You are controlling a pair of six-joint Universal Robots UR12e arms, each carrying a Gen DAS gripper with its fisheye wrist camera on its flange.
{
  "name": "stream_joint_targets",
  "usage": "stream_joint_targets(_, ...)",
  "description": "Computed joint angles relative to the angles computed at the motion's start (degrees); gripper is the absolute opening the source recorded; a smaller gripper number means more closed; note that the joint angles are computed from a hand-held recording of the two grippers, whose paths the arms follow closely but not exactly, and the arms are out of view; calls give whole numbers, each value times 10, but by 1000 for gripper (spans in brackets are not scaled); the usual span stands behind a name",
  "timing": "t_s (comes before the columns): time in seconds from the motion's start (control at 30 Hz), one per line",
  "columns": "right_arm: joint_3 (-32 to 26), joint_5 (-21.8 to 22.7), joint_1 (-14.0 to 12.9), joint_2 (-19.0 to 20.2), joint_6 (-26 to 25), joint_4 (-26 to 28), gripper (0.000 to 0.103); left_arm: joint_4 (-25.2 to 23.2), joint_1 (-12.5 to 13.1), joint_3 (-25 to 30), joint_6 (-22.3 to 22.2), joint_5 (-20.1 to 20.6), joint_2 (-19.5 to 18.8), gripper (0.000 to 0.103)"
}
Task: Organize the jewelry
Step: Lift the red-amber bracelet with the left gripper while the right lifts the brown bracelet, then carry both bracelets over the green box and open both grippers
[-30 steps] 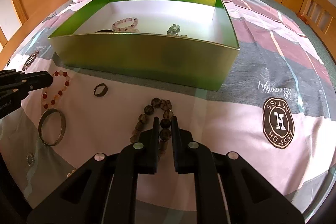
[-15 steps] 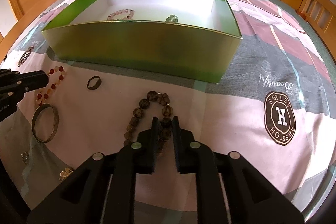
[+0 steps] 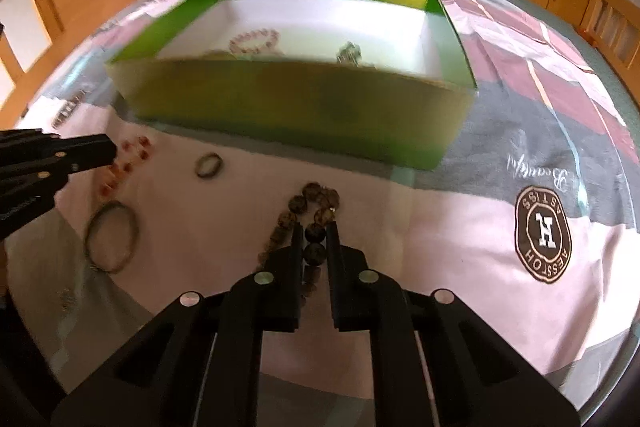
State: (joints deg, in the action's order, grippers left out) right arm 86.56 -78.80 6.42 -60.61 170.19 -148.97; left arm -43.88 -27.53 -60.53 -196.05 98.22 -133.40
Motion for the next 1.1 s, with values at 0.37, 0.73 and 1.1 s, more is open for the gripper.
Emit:
stream_joint_targets(0.37, 12, 86, -20, -18, 41, -68, 11, 50, 22, -40, -40, -54, 35, 7)
stream_joint_targets(0.73, 5, 58, -13, -10, 32, -8, 11, -33, 18, 9, -24, -38, -11, 23)
stream_joint_targets(1.1, 0, 48, -9, -7, 21, 13, 11, -75, 13, 33, -1, -15, -28, 18)
